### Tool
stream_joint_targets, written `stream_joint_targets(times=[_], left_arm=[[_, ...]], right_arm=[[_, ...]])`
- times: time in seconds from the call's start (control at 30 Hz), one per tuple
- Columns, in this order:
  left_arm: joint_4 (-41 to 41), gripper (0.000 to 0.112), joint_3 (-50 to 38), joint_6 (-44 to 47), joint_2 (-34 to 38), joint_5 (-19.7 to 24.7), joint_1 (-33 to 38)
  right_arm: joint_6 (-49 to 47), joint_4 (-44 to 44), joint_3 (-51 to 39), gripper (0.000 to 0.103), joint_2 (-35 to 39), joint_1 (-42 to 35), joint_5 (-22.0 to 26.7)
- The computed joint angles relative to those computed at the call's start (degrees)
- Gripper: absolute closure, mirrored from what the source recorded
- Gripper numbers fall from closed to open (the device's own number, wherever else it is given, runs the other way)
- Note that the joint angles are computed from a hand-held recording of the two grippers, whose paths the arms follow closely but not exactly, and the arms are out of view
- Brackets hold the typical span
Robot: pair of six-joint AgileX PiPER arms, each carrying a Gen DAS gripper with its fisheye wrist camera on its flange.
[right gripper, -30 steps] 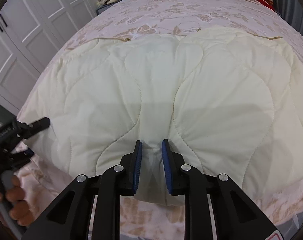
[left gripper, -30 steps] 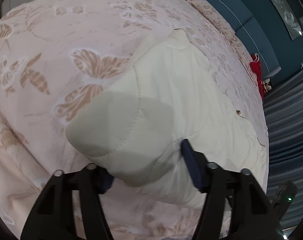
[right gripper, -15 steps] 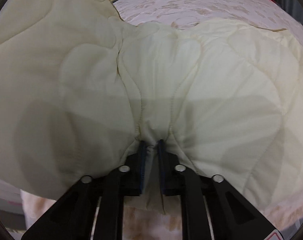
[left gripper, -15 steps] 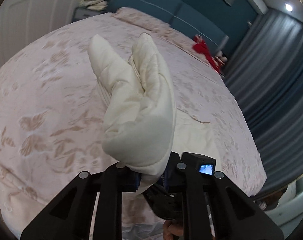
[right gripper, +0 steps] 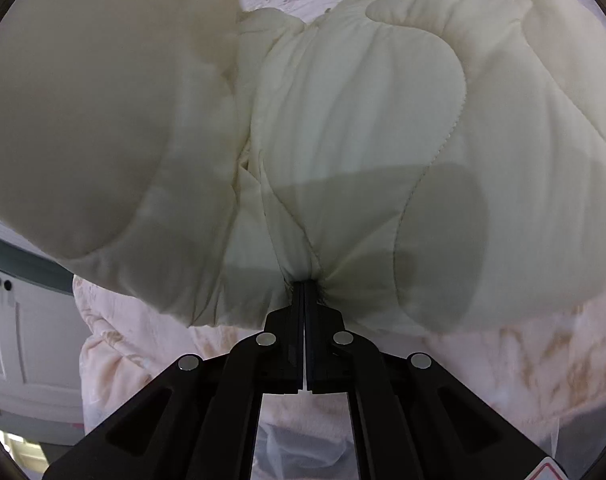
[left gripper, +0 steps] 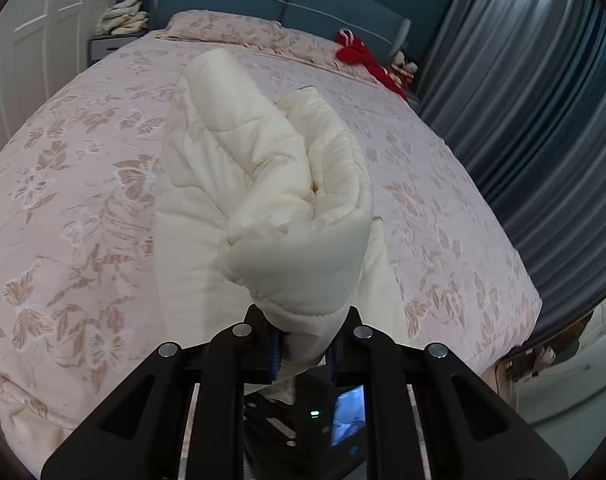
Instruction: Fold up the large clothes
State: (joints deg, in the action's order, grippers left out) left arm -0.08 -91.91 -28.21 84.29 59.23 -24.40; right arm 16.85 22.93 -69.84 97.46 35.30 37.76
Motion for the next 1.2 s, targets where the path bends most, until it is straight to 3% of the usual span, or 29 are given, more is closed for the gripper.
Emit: stream_joint_targets(times=[0.13, 0.33, 0.53, 0.6, 0.67, 0.77, 0.83, 0.9, 1.0, 1.07, 1.2], left_arm=[[1.8, 0.097, -3.7, -1.6, 5.3, 1.2, -5.0], [3.9, 0.097, -8.6, -3.6, 14.8, 2.3, -10.8], [4.2, 0.096, -10.6, -5.2, 20.9, 3.6, -12.9], [4.8, 0.093, -11.1, -5.7, 21.8, 4.1, -13.4], [5.5, 0.088, -10.2, -6.5, 20.2, 3.9, -13.8], [3.1, 0.060, -5.6, -4.0, 13.3, 2.0, -13.1], [0.8, 0.035, 0.3, -2.4, 5.7, 0.4, -11.9], [0.8, 0.024, 6.4, -2.6, -1.5, 0.3, -10.6], [5.8, 0.024, 12.8, -5.7, -6.6, 2.5, -10.1], [10.0, 0.024, 18.3, -8.4, -8.4, 3.7, -9.3], [7.6, 0.024, 26.9, -6.5, -9.0, -0.1, -4.9]], right_arm=[[-9.2, 9.7, 4.1, 0.103, -5.7, -5.8, 3.1], [-8.1, 2.2, 12.8, 0.103, -20.8, -17.4, 8.8], [-11.7, 0.0, 15.5, 0.096, -26.8, -27.8, 14.6], [-10.7, -1.0, 15.4, 0.095, -27.7, -28.1, 16.0], [-6.9, -5.2, 14.6, 0.093, -28.8, -25.9, 16.7], [-2.4, -11.6, 11.4, 0.087, -31.0, -22.8, 19.1], [-6.6, -11.0, 8.3, 0.070, -32.0, -25.6, 20.9], [-6.1, -12.8, 4.7, 0.051, -32.6, -24.1, 20.3], [-6.7, -13.7, -1.8, 0.041, -29.9, -21.9, 19.1], [-6.6, -14.1, -6.4, 0.040, -26.2, -20.3, 18.2], [-7.3, -13.8, -14.1, 0.040, -18.4, -18.9, 19.5]])
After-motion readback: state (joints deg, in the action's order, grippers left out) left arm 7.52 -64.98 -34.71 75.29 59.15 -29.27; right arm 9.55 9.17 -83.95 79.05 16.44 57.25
